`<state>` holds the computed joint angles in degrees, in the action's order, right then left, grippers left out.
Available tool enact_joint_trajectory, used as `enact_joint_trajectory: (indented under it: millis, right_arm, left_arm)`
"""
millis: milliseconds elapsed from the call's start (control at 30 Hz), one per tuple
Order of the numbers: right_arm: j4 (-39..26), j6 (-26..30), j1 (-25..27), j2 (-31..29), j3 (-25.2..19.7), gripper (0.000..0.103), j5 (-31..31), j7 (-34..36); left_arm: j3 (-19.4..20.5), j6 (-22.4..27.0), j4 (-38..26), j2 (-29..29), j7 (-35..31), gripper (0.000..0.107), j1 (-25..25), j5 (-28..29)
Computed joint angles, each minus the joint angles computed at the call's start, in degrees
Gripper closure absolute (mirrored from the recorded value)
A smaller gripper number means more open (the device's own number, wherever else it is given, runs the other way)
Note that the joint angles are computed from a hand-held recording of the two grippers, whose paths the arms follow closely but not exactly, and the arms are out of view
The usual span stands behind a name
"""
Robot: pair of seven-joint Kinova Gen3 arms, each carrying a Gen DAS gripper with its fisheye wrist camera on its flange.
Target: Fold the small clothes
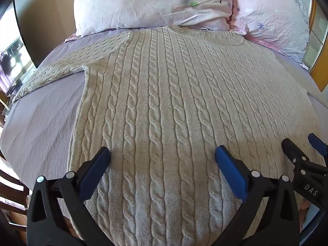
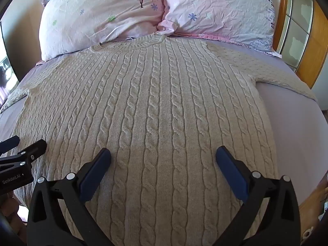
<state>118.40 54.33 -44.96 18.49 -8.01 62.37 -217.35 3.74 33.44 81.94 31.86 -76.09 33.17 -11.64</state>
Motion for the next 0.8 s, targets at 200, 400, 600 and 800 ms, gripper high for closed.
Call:
enact_joint_trajectory:
  millis: [200,400,600,800]
  right_arm:
    - [0.03,-0.11,0.06,-0.04,-0.01,0.001,-0.04,0.06]
    - [0.03,-0.04,0.05,-0.03,-0.05,0.001,-0.06,0.06]
    - [0.05,0.03,0.0,-0.05,-0.06,0.001,-0.05,0.02]
    - [0.11,0.13,-0.05,-0.09,-0.08,0.001,0.06,-0.09]
  left_arm:
    - [-0.04,0.21,-0.16,0.06,-0.01,0.006,0.05,0.02]
    - [-0.11,-0.08,-0.05,0.03,0.03,0.006,0.07,-0.03]
    - [-0.18,-0.34,0.16,-0.05,0.11,0.006,0.13,-0.08]
    - [-0.21,-0.52,0.28,-0.09,0.18,0.006,0.16,-0.14]
